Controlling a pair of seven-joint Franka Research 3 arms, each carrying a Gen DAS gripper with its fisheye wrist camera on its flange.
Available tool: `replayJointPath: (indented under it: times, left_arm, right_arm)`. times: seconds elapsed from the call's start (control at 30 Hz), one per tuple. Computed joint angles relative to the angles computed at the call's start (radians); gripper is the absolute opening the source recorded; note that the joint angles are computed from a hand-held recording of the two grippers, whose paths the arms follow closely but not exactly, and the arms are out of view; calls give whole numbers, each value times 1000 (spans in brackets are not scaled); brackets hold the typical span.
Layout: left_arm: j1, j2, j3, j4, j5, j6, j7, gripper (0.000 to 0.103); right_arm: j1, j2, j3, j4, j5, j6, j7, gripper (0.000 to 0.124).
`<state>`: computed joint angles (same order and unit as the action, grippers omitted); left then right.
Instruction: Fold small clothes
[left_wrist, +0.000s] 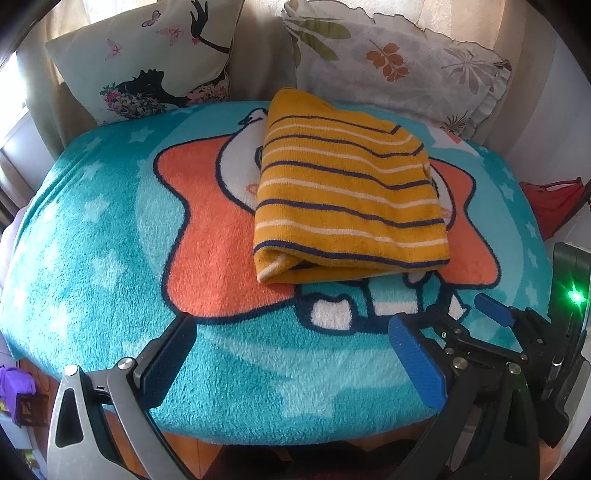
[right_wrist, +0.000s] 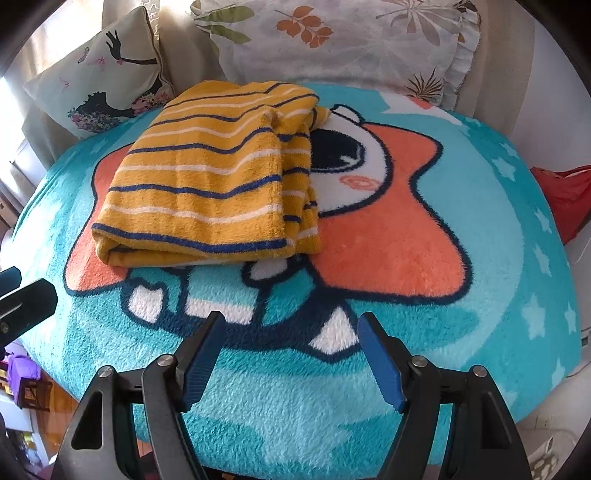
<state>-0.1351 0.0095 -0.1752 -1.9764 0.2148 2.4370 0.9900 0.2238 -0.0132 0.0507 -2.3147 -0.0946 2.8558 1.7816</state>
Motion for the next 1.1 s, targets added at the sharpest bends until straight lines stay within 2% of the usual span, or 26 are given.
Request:
replayJointPath:
  times: [0.33, 1.1]
  left_arm:
    - [-5, 13, -2, 15, 7, -20, -21, 103]
    - [0, 45, 1, 32, -27, -32, -32, 103]
  right_arm:
    - [5, 16, -3, 11, 56, 0, -84, 79]
    - [8, 38, -13, 30, 27, -5, -80, 80]
